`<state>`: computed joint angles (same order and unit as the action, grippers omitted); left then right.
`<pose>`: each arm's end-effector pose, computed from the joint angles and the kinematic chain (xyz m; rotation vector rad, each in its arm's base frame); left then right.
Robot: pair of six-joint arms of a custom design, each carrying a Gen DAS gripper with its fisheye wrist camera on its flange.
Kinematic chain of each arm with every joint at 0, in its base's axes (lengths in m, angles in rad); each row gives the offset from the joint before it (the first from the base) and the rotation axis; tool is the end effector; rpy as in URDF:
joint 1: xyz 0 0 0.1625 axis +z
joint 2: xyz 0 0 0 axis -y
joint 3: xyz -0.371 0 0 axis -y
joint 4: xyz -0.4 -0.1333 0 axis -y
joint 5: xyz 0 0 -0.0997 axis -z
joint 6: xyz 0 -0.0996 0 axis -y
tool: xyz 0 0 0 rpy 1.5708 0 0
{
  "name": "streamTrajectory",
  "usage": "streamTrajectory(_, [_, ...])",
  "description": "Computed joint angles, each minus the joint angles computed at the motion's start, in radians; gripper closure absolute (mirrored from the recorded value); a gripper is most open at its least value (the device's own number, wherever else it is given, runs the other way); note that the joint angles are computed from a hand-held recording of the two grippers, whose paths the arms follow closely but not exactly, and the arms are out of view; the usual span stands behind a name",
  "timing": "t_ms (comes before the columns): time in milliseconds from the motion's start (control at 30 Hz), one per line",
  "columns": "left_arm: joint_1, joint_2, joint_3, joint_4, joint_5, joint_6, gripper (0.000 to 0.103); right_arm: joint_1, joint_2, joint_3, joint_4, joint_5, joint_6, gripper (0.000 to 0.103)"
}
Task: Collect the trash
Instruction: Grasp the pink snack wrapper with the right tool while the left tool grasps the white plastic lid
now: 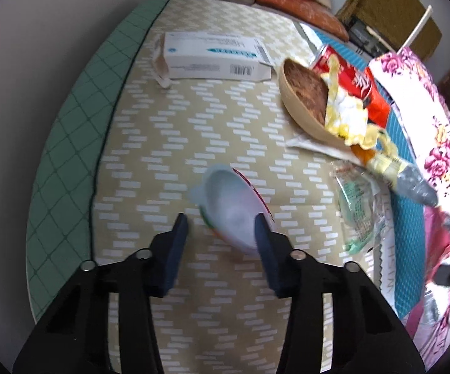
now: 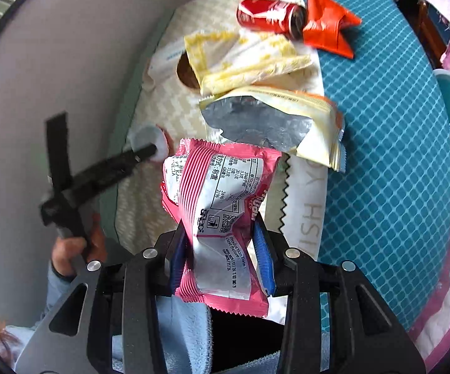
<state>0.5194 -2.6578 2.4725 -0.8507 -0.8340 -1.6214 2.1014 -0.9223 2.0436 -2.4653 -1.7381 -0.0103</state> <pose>0.0014 -0.2299 0.2945 -0.4248 2.3393 -0.7373 0.3400 -0.3489 -0.0202 0.8046 -2.7979 -0.2576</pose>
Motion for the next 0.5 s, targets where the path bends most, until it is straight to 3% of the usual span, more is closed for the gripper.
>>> streamTrajectory(33, [0.008, 0.005, 0.005, -0.011, 0.002, 0.006, 0.078, 0.0, 0.001, -0.003, -0.005, 0.002, 0.002, 0.066])
streamTrajectory(133, [0.001, 0.006, 0.01, -0.003, 0.006, -0.022, 0.093, -0.005, -0.008, -0.002, -0.022, 0.008, 0.002, 0.066])
streamTrajectory(300, [-0.096, 0.011, -0.021, 0.111, -0.003, -0.144, 0.095, -0.038, -0.059, 0.002, 0.025, 0.007, -0.031, 0.066])
streamTrajectory(500, [-0.199, 0.045, -0.049, 0.163, -0.032, -0.188, 0.095, -0.063, -0.1, 0.028, 0.052, -0.011, -0.035, 0.066])
